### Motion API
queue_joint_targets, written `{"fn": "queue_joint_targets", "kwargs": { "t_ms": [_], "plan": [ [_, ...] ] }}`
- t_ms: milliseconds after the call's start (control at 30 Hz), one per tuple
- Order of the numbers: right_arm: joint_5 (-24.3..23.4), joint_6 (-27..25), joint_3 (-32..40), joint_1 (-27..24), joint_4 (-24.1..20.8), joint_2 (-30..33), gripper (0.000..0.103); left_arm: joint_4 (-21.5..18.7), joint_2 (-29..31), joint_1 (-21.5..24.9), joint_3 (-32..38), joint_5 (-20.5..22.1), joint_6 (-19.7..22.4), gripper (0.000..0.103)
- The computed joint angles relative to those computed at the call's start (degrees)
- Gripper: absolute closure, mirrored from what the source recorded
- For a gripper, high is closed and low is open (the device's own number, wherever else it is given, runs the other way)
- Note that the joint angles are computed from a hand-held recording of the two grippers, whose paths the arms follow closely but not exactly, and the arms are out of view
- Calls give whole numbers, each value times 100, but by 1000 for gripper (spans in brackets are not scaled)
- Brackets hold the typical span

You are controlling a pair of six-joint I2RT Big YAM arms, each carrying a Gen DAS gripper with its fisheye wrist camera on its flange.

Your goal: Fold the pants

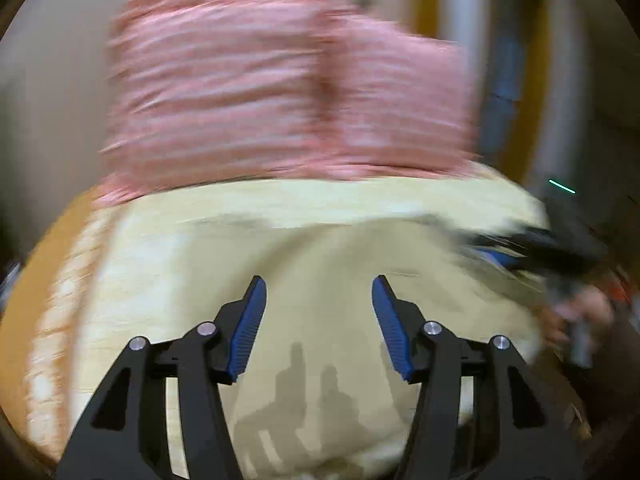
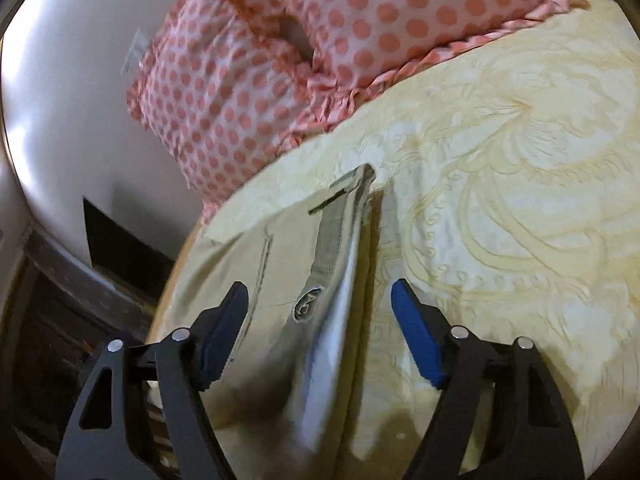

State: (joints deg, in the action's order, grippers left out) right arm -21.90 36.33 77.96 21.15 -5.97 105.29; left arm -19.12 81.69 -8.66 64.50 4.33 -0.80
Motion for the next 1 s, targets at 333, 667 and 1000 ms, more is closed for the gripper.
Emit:
{"fn": "queue_joint_targets", "kwargs": {
  "t_ms": [333, 667, 1000],
  "plan": [
    [-209, -772, 913, 12, -997, 513, 73, -1977, 1914, 814, 2088, 997, -92, 57],
    [-632, -936, 1987, -236, -1190, 974, 93, -2568, 2728, 663, 3616, 1221, 111, 100],
    [1085, -1619, 4985, -276, -3494, 2547, 75, -2912, 4217, 283, 5772, -375, 52, 87]
  ]
}}
